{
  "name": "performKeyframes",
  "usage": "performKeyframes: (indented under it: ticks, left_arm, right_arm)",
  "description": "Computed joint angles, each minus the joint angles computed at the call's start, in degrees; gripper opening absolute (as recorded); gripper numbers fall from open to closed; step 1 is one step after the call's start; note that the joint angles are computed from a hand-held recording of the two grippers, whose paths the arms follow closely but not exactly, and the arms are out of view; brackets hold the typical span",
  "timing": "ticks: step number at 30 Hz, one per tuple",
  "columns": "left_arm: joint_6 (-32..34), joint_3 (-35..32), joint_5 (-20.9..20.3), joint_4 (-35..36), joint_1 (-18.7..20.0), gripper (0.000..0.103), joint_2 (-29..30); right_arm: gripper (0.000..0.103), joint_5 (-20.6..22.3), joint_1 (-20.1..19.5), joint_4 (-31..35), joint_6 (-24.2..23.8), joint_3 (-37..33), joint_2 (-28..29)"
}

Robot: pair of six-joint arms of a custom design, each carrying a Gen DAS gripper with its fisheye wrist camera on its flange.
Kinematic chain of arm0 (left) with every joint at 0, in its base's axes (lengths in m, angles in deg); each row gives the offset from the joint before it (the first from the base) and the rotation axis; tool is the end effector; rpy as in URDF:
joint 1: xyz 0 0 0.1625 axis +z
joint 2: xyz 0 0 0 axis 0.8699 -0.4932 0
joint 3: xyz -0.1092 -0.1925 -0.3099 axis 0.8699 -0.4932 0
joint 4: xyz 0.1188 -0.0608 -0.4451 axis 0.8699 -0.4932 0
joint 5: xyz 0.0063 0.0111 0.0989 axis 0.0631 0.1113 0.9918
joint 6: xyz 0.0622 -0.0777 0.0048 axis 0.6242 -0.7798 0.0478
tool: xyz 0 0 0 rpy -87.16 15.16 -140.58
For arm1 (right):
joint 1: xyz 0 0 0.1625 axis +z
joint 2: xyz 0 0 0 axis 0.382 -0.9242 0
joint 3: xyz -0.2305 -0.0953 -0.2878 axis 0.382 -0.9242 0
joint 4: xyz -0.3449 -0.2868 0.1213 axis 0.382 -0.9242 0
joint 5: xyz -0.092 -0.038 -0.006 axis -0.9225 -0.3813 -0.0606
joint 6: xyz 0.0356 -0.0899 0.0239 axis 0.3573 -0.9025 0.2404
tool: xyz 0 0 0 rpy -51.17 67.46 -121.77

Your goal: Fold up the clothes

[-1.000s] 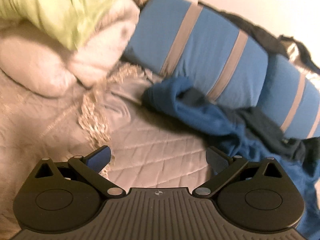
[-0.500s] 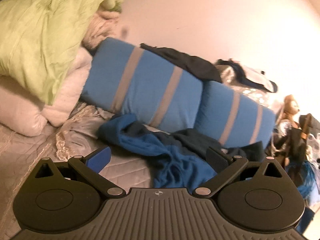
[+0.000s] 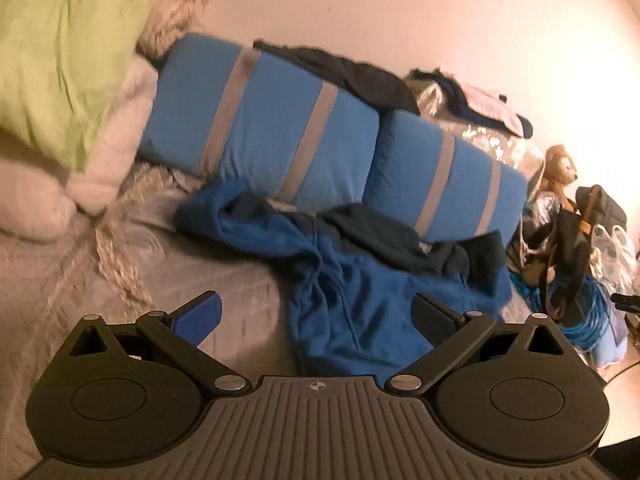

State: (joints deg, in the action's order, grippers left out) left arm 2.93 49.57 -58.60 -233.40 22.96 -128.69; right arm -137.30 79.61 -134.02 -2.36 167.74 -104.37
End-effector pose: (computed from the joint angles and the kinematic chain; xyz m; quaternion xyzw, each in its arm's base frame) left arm 0.0707 -0.6917 0.4523 0.2120 0.8792 -0.4029 0.1408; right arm 0.2090 -0.6022 0.2067 0.0950 -0.8081 0.5025 0.2923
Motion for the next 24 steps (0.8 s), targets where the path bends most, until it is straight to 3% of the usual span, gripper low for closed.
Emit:
performKeyframes:
  ticks: [6,10,13,15,17,20,24]
  left_arm:
    - [-6.0,-1.2,-7.0,4.7,3.3,0.103,2.3]
    - [-8.7,-1.9,-8.3,8.1,4.4,0.102,3.6]
    - [-11.0,-3.4,-13.4,12.2,6.1,0.100,4.7]
    - [-12.5,-4.3,-16.4,14.7,7.0,0.089,5.4]
    - [-13.7,-4.7,-18.1,16.6,7.6,0.087,6.0]
    - [-14.4,-5.0,-19.6,19.4,8.1,0.060,6.2]
    - [-13.8,-4.2,-19.5,20.3,8.0,0.055,5.8]
  right_arm:
    - [0.103,6.9,-1.7,4.9,6.7,3.5,-2.8]
    - [0.103,12.2,-2.8,7.0,6.6,5.8,-4.5]
    - [0.103,14.2,-3.3,6.7,4.1,7.4,-5.2]
    - [0.103,15.7,-3.7,8.6,4.1,8.2,-6.5]
    - [0.103,16.7,-4.2,10.6,4.2,9.2,-7.5]
    - [0.103,14.8,-4.1,11.8,2.8,9.6,-7.5]
    - [0.103,15.1,-4.7,14.8,2.7,10.8,-8.4]
